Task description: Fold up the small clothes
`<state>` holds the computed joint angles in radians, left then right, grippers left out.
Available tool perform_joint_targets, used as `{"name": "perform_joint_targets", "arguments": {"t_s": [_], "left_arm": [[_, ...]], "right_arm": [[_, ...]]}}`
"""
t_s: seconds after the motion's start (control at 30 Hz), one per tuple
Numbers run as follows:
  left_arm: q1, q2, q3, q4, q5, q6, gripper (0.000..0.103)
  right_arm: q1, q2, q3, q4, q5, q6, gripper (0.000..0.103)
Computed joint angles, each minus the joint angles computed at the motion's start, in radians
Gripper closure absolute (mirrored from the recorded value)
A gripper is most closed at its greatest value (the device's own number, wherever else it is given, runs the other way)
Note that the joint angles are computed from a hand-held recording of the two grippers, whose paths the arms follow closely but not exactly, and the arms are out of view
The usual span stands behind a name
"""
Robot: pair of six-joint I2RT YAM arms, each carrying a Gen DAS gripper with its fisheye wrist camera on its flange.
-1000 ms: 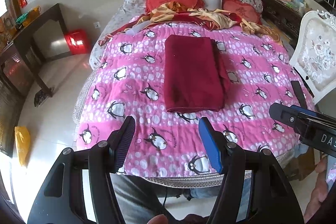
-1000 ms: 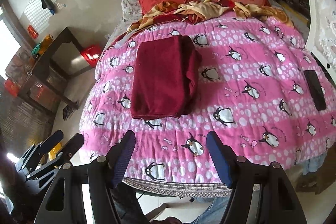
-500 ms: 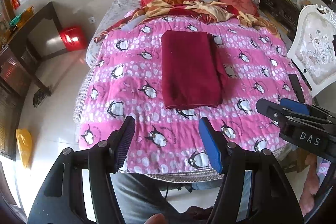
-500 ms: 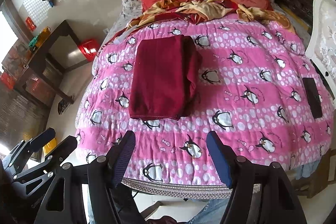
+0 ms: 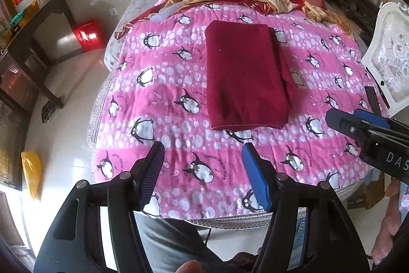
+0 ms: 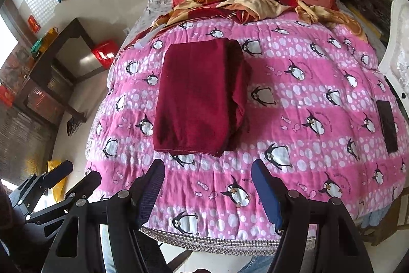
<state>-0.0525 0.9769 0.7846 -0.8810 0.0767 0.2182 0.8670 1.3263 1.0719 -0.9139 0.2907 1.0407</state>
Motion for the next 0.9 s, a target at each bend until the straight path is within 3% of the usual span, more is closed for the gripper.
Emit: {"name": "perform_joint_targets", "arguments": {"t_s": [0.9], "left_arm": [[-0.026, 0.023, -0.019, 0.035, -0.039, -0.006, 0.040]], "right_arm": [[-0.006, 0.000, -0.008, 0.013, -0.011, 0.004, 0.035]]}}
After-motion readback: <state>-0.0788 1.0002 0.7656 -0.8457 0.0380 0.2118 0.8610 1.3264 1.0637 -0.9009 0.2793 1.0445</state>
